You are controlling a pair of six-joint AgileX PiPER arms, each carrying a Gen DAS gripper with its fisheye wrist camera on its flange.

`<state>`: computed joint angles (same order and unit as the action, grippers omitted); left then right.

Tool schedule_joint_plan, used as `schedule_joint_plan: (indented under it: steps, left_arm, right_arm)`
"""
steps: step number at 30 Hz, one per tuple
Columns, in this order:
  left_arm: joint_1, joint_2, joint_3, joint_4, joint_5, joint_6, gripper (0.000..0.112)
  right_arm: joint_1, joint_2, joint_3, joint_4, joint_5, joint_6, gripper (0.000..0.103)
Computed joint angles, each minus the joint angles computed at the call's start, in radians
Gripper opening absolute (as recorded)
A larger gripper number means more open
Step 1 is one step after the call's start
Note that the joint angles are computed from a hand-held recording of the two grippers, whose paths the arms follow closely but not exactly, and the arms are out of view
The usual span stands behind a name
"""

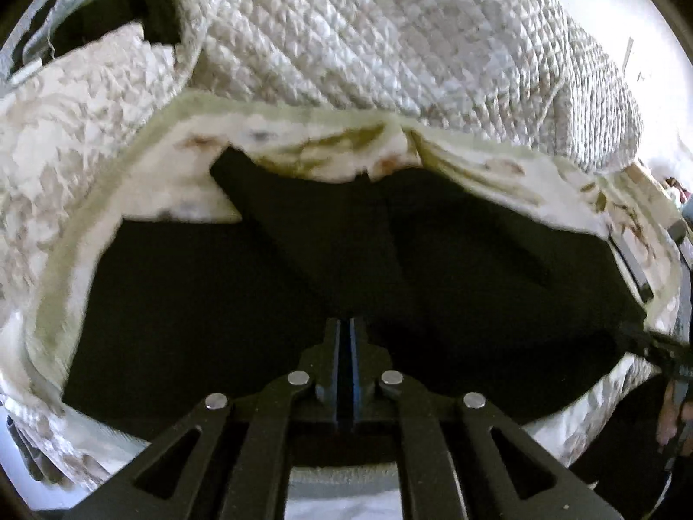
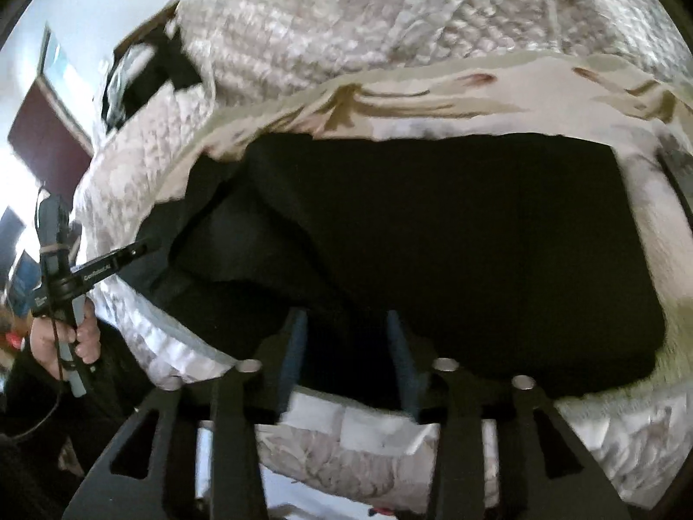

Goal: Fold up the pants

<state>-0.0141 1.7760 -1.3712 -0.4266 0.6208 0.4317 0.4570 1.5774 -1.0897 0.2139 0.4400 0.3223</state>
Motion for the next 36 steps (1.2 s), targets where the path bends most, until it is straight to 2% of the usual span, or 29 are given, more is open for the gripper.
schedule_joint_plan:
  steps: [2,4,8,13,15,16,17,18,20,22,26,29,33,36]
  left_arm:
    - [-0.021,0.021,-0.047,0.026,-0.011,-0.02,0.038]
    - [-0.05,0.059,-0.103,0.075,-0.024,-0.063,0.05]
    - [-0.113,0.194,-0.269,0.207,0.011,-0.172,0.05]
    - [-0.169,0.35,-0.429,0.395,0.063,-0.326,0.05]
    - [-0.182,0.357,-0.418,0.45,0.015,-0.355,0.05]
    - [-0.188,0.357,-0.416,0.474,0.004,-0.367,0.041]
    - [-0.189,0.356,-0.417,0.488,0.002,-0.376,0.016]
    - [-0.187,0.361,-0.427,0.48,0.016,-0.366,0.008]
    - [-0.173,0.343,-0.402,0.449,-0.002,-0.346,0.005]
    - [-0.149,0.274,-0.309,0.425,-0.073,-0.347,0.005]
    - [-0.049,0.065,-0.039,0.289,-0.26,-0.297,0.005]
    - [0.044,-0.05,0.122,0.177,-0.343,-0.25,0.005]
    - [0.148,-0.083,0.233,-0.057,-0.34,-0.061,0.005]
    - [0.205,-0.037,0.219,-0.219,-0.263,0.065,0.005]
  right_arm:
    - [-0.009,-0.031,0.038,-0.031,-0.021,0.084,0.048]
    - [-0.02,-0.053,0.07,-0.03,-0.037,0.143,0.048]
    - [-0.046,-0.086,0.131,-0.009,-0.057,0.232,0.048]
    - [-0.104,-0.115,0.198,0.126,-0.085,0.171,0.048]
    - [-0.121,-0.122,0.212,0.122,-0.104,0.199,0.048]
    - [-0.124,-0.123,0.212,0.112,-0.104,0.22,0.048]
    - [-0.129,-0.125,0.213,0.109,-0.105,0.237,0.048]
    - [-0.13,-0.127,0.215,0.095,-0.107,0.262,0.048]
    - [-0.123,-0.136,0.219,0.027,-0.107,0.348,0.048]
    - [-0.119,-0.145,0.226,-0.035,-0.111,0.426,0.048]
    - [-0.121,-0.155,0.244,-0.114,-0.13,0.516,0.048]
    - [-0.133,-0.154,0.258,-0.128,-0.163,0.544,0.048]
    - [-0.11,-0.14,0.249,-0.32,-0.172,0.748,0.048]
    - [-0.101,-0.131,0.247,-0.405,-0.179,0.843,0.048]
